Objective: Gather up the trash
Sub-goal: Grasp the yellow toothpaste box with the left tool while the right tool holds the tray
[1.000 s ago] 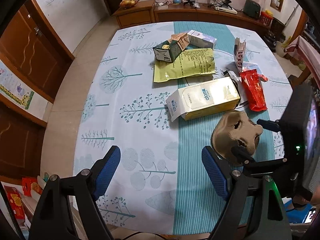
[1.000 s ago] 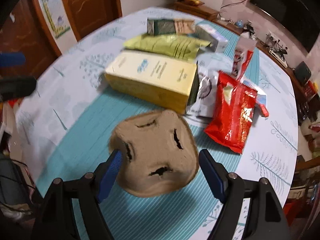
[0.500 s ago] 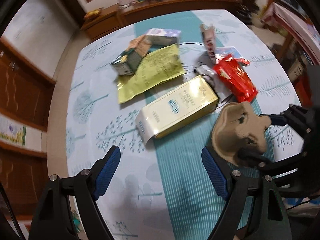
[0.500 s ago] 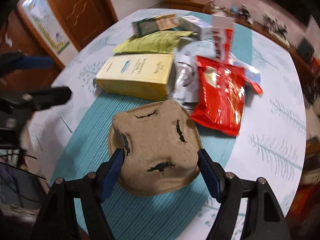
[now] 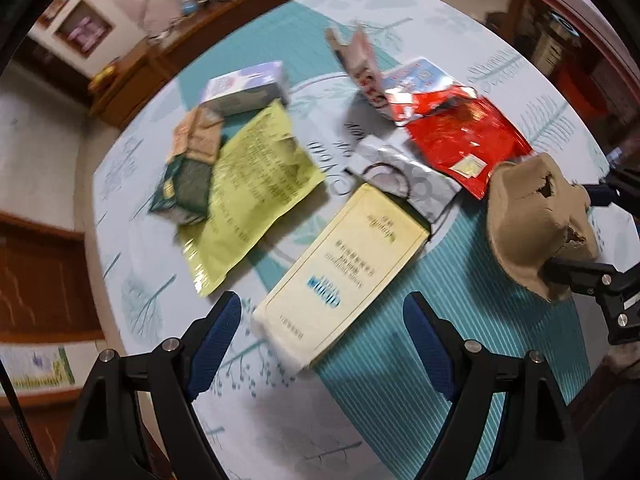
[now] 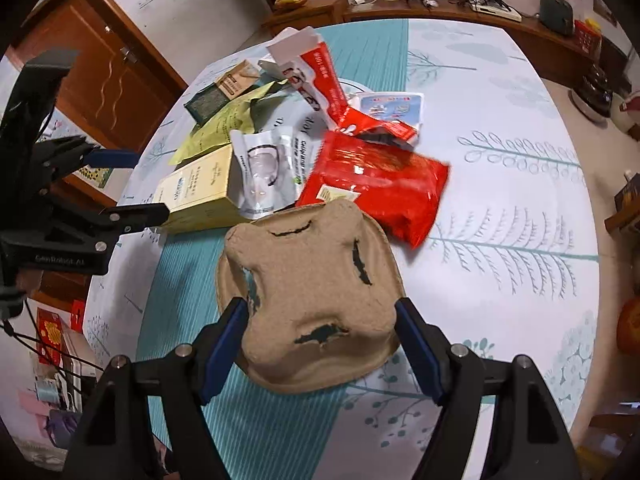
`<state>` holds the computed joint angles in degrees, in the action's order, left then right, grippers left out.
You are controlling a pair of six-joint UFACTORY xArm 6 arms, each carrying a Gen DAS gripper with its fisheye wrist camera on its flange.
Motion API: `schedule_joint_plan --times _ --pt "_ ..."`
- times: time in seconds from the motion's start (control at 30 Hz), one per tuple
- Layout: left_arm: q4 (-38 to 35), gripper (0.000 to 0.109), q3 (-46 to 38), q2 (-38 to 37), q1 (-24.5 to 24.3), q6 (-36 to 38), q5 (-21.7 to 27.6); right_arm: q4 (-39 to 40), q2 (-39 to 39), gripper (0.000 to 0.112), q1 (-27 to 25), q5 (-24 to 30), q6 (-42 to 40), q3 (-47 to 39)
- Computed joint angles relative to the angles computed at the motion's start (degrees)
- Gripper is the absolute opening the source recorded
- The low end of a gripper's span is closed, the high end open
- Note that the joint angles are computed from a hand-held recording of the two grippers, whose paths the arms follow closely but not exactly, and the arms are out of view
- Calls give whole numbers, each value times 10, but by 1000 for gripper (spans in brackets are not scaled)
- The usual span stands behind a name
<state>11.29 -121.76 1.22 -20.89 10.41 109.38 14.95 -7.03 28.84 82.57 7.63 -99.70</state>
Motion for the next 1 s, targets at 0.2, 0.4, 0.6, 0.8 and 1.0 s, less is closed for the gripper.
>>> schedule_joint_plan --times 0.2,0.4,0.6,0.8,1.0 --pt "-13 82 -36 45 3 60 25 20 -4 75 -13 -4 -6 14" --pt "-5 82 -37 71 3 70 22 34 -4 75 -18 -5 -14 21" --pt "-1 82 -21 85 6 54 9 31 -1 75 -13 -7 -25 20" --pt "-6 63 40 47 8 19 -27 23 -3 75 -6 -12 -22 22" --pt "8 60 109 -13 9 -47 -49 16 -7 74 3 -12 -8 25"
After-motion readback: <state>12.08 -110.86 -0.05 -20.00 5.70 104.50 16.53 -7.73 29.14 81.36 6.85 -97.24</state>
